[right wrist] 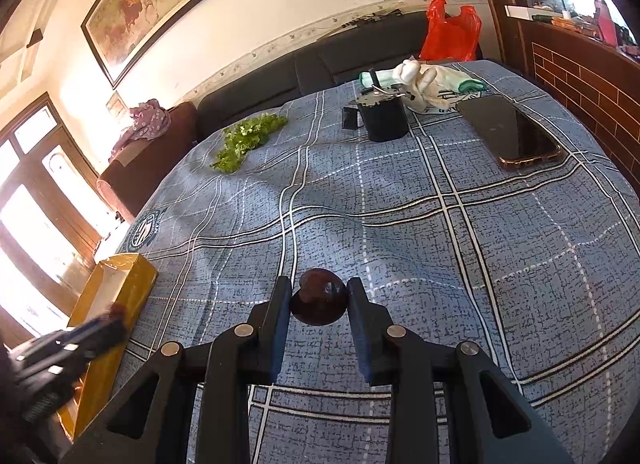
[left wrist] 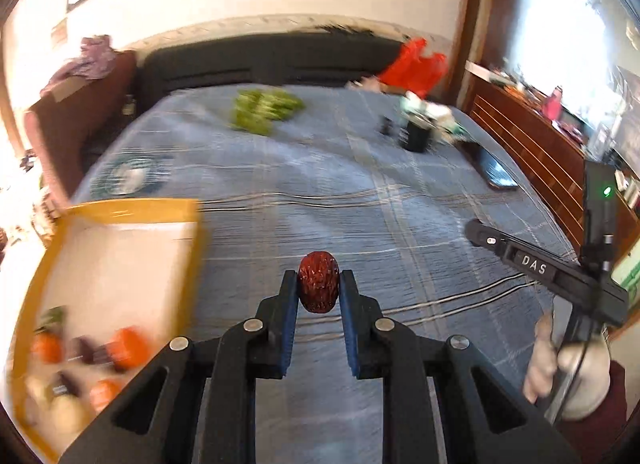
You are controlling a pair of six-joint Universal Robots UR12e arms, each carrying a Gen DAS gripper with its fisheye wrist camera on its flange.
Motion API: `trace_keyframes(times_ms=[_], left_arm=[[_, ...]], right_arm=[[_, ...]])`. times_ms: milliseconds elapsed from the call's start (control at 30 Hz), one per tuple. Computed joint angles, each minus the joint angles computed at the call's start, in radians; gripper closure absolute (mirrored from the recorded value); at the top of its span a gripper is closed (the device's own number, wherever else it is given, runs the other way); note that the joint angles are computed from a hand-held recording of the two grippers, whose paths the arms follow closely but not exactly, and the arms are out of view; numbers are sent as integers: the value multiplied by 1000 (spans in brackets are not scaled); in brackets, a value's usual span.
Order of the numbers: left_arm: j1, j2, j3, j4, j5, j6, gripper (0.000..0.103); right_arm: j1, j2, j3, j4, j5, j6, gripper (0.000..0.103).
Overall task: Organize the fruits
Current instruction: 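Carry the date and plum into the yellow tray and open both tools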
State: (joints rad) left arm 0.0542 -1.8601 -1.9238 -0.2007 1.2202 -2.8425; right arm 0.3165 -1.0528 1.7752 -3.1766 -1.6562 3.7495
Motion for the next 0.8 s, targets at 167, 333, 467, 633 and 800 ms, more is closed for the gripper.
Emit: trace_keyframes(times_ms=[167,333,467,633,800], left_arm=[[93,53,-43,57,43,-41,83],[170,62,-35,42,77,-104,83],[195,45,-18,35,87,-100,83],[197,1,26,-24,69,-84,83],[205,-52,78,-94,53,-85,83]], right_arm=[[16,6,-10,17,-23,-29,73],[44,11,-41,84,-57,-57,73],[77,11,-82,107,-1,-102,72],[126,49,-197,175,95,-194,72],[163,126,-352,284,223,-247,71]])
